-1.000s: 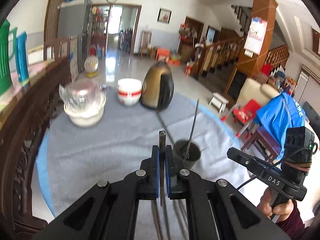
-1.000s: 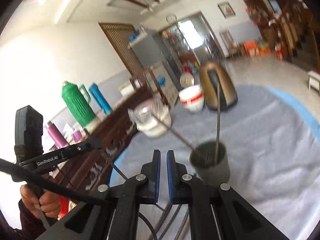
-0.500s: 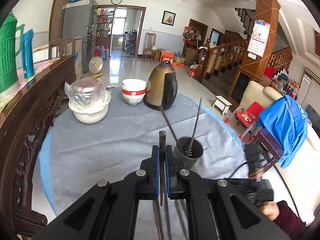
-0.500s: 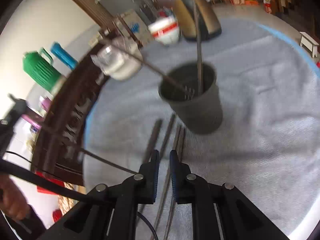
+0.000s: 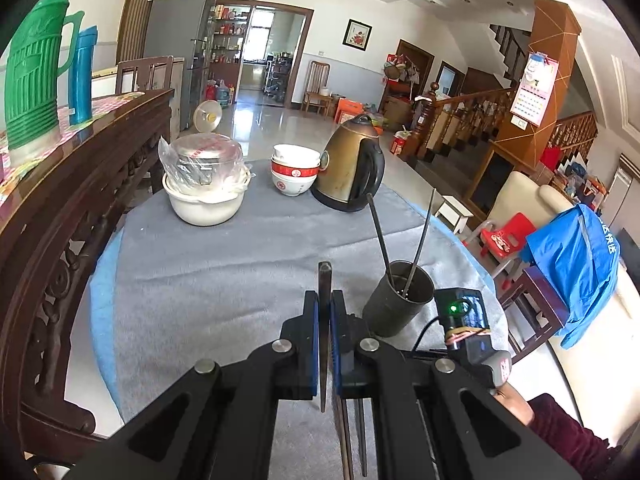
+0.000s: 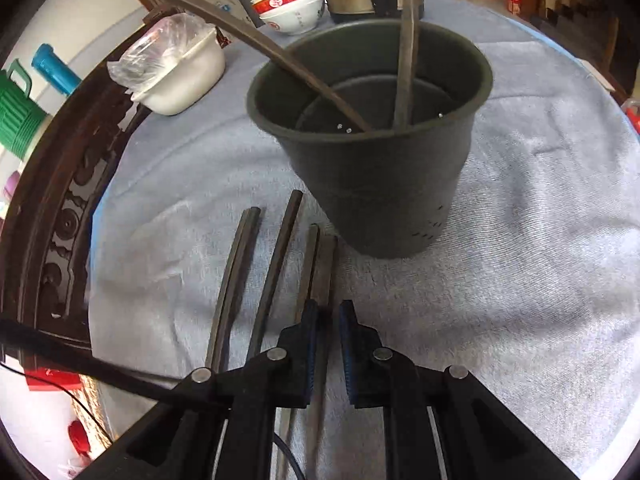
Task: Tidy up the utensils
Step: 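Raise both held chopsticks and carry them above the dark gray cup, then drop the chopsticks into the cup by opening the left and right grippers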
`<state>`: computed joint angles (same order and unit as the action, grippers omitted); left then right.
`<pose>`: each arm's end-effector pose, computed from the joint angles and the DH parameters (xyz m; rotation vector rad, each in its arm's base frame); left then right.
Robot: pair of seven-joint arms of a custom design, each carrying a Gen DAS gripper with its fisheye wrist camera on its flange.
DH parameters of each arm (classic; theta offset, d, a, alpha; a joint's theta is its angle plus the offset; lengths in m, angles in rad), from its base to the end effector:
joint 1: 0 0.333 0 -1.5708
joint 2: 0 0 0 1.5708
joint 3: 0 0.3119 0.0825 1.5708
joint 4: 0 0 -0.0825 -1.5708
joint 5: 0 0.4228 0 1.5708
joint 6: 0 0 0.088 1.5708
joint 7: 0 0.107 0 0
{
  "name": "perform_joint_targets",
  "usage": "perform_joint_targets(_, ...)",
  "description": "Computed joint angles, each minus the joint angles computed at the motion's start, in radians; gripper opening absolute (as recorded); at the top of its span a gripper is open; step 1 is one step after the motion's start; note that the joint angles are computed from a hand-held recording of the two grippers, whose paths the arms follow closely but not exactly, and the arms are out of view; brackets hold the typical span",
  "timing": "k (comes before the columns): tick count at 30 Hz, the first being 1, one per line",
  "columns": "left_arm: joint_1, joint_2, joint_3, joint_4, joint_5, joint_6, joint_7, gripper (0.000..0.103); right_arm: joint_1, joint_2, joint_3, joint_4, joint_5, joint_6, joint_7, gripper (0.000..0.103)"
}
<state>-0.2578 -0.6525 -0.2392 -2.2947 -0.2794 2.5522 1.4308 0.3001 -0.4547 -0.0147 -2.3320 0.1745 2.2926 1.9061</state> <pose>0.3827 -0.2358 0.6771 -1.6102 2.0121 -1.1684 0.4682 0.1408 0.5384 -1.7733 2.0359 -0.0648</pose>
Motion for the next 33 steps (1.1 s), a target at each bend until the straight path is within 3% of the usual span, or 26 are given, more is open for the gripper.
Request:
perform_joint_targets(8, -0.01, -0.003, 0.008, -0.01, -0.014, -0.003, 0.011, 0.005, -0.012, 0.066, 0.033, 0.06, -0.056, -0.031, 0.054, 0.014)
perform_joint_targets(13, -0.004, -0.002, 0.0, -0.007, -0.007, -0.01, 0.003, 0.005, 0.005, 0.046, 0.005, 0.022, -0.007, 0.035, 0.011, 0.007)
perform_joint_targets(22, 0.008, -0.01, -0.026, 0.023, 0.032, -0.012, -0.029, 0.005, 0.071, -0.196, -0.063, -0.121, 0.1, 0.179, -0.145, 0.006)
perform_joint_targets(28, 0.009, 0.011, -0.043, 0.079, 0.054, 0.024, -0.039, 0.005, 0.105, -0.363, -0.092, -0.21, 0.114, 0.419, -0.191, 0.006)
perform_joint_targets(31, 0.016, 0.04, -0.057, 0.123, 0.069, 0.056, -0.054, 0.005, 0.081, -0.406, -0.076, -0.239, 0.067, 0.57, -0.157, 0.006)
perform_joint_targets(33, 0.03, 0.066, -0.077, 0.156, 0.095, 0.082, -0.07, 0.005, 0.065, -0.418, -0.071, -0.244, 0.034, 0.623, -0.133, 0.006)
